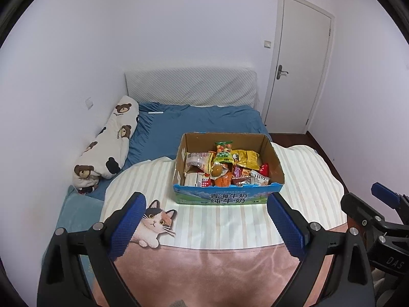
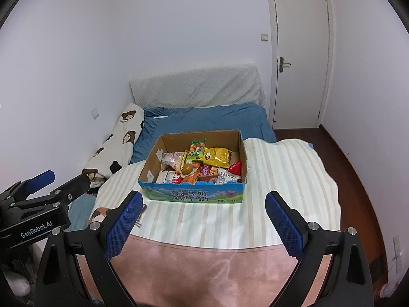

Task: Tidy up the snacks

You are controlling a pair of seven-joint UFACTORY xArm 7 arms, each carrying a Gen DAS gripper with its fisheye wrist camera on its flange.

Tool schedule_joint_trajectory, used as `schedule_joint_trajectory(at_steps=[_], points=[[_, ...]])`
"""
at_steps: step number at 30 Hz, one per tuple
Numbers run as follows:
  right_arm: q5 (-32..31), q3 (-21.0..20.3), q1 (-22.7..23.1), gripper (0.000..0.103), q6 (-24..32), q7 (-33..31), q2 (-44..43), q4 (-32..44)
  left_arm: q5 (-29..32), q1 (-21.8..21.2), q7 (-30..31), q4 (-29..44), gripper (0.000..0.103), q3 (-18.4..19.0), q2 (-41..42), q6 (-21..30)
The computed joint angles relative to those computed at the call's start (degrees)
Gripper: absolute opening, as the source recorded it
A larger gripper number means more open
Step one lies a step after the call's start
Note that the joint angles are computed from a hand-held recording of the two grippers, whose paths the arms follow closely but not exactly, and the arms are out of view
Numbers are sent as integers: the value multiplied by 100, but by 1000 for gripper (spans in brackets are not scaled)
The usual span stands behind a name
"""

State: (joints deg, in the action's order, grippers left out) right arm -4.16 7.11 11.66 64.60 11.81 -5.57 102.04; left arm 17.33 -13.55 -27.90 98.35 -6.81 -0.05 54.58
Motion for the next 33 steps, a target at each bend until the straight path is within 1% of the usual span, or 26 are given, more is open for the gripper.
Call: schedule_joint_trajectory(at_steps=[1, 2, 4, 9, 15, 19, 27, 33], points=[[-10, -5, -3, 103, -54, -9, -4, -21, 22, -5, -48, -15, 98, -5, -9, 0], [-46, -5, -7, 103, -154, -13, -20, -82, 49, -4, -97, 4, 103, -4, 24, 2], [-194, 5, -26, 103, -349, 35, -46, -206, 81, -2, -179, -3, 103, 10, 69, -62], [-365, -19, -60, 103, -511, 179, 195, -154, 285, -32, -369, 165, 103, 66, 331, -125], [-583, -90, -56, 103, -654, 326, 554, -1, 337, -104, -312, 461, 103, 172, 704, -98], [-683, -154, -25, 103, -640, 367, 883, 247, 359, -171, -235, 720, 103, 252, 1011, -37], [-747, -292, 70, 103, -488, 352, 1523, 732, 125, -300, 88, 1534, 103, 418, 1801, 286], [-640, -400, 97, 103, -243, 295, 2039, 1134, -258, -349, 413, 2438, 103, 504, 2535, 827]])
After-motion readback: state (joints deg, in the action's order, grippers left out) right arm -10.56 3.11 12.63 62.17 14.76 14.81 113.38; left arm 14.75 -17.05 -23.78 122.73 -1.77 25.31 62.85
